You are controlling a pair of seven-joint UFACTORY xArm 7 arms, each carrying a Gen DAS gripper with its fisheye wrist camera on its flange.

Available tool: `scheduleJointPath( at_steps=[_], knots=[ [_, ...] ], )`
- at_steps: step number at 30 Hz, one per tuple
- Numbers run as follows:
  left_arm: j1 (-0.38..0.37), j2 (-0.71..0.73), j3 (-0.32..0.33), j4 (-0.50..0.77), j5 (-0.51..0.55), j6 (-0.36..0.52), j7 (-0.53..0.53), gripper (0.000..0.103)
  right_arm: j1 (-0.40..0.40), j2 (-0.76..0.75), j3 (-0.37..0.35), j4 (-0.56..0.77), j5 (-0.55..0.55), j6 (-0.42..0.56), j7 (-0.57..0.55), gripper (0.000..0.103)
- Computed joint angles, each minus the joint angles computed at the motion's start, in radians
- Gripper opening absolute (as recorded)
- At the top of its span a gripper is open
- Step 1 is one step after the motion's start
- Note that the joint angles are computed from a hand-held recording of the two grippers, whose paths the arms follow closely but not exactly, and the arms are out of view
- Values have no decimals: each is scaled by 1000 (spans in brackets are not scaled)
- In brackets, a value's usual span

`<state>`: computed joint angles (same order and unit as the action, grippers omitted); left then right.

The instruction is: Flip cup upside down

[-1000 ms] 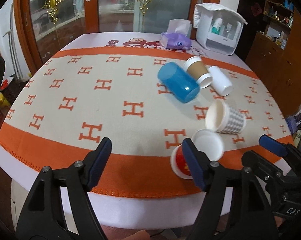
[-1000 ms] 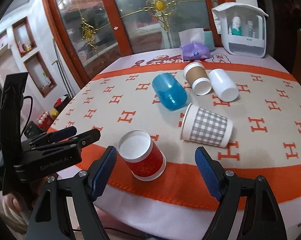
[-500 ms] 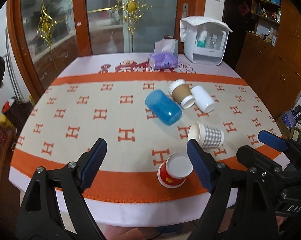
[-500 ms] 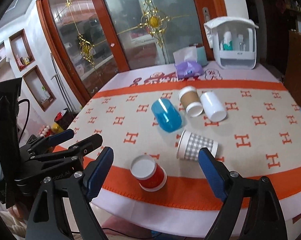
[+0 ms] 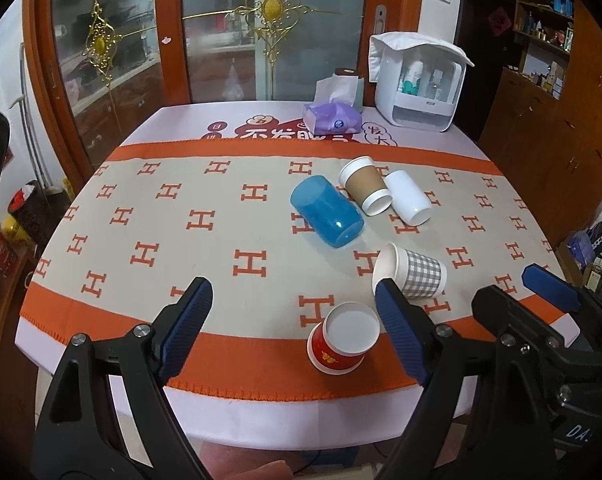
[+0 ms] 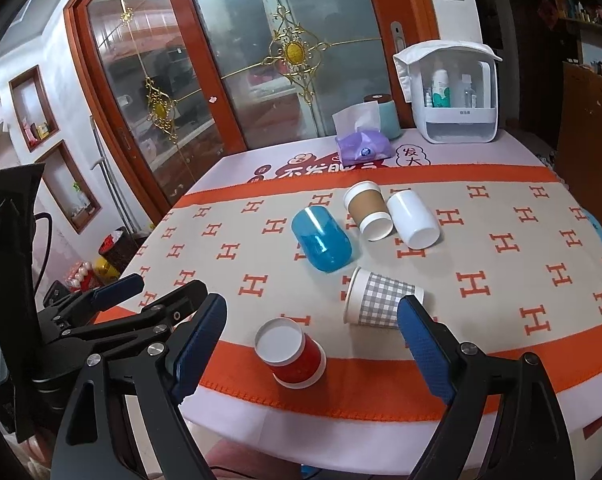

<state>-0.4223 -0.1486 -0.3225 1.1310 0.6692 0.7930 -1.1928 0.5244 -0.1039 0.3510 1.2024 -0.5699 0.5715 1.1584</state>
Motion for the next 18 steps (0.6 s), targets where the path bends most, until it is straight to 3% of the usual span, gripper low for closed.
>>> scheduleJointPath(
  at_steps=[18],
  knots=[
    [-14,21,7,3,7,15,-15,82,-5,6,-11,-25,-7,-21,14,89]
  ],
)
